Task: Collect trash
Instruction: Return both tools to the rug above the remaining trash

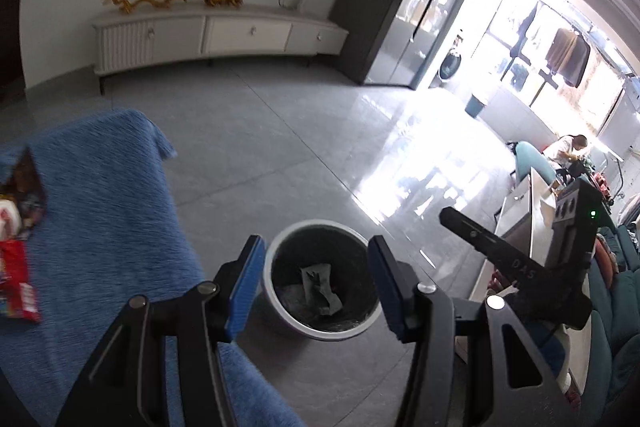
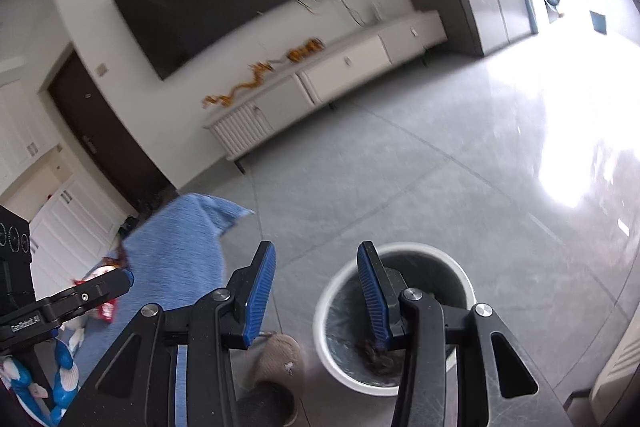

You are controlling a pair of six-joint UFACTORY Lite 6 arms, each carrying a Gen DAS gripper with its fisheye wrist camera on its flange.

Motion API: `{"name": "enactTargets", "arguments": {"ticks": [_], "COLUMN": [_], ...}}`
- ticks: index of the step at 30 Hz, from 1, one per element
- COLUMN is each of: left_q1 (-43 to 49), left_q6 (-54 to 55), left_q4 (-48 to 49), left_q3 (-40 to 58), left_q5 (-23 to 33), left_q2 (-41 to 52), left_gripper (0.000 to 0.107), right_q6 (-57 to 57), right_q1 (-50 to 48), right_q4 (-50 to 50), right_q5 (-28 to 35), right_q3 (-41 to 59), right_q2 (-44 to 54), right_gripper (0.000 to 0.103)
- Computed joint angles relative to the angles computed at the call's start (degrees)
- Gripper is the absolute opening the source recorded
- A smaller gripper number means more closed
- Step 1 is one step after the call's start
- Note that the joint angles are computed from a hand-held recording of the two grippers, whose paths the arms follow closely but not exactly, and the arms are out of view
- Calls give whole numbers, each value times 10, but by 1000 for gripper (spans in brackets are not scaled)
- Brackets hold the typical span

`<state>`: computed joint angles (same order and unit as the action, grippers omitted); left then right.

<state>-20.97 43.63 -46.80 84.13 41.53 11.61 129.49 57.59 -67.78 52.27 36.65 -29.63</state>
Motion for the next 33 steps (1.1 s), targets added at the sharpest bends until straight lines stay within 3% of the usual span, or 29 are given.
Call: {"name": "enactTargets", "arguments": {"ticks": [6,15,24,29,33], "left_q1": [86,332,609,708,732], "left_q6": [50,176,325,372,376], "left_q4": [14,-69,-125,-131,-123], "left_q3": [-41,-40,-8,44,83], "left_q5": [30,187,308,325,301], "left_q2": [-116,-195,-122,-46,14], "left_gripper": [52,52,52,52,52], "right_q6": [-73,-214,-366,-438,-478], "right_q1": [102,165,165,151,128], "right_q4": [-6,-31,-1,35,80], "right_q5": [104,153,134,116,79], "right_q3": [178,469,784,931,1008], "right_q2": [121,318,538,643,706], "right_gripper": [41,41,43,43,43]}}
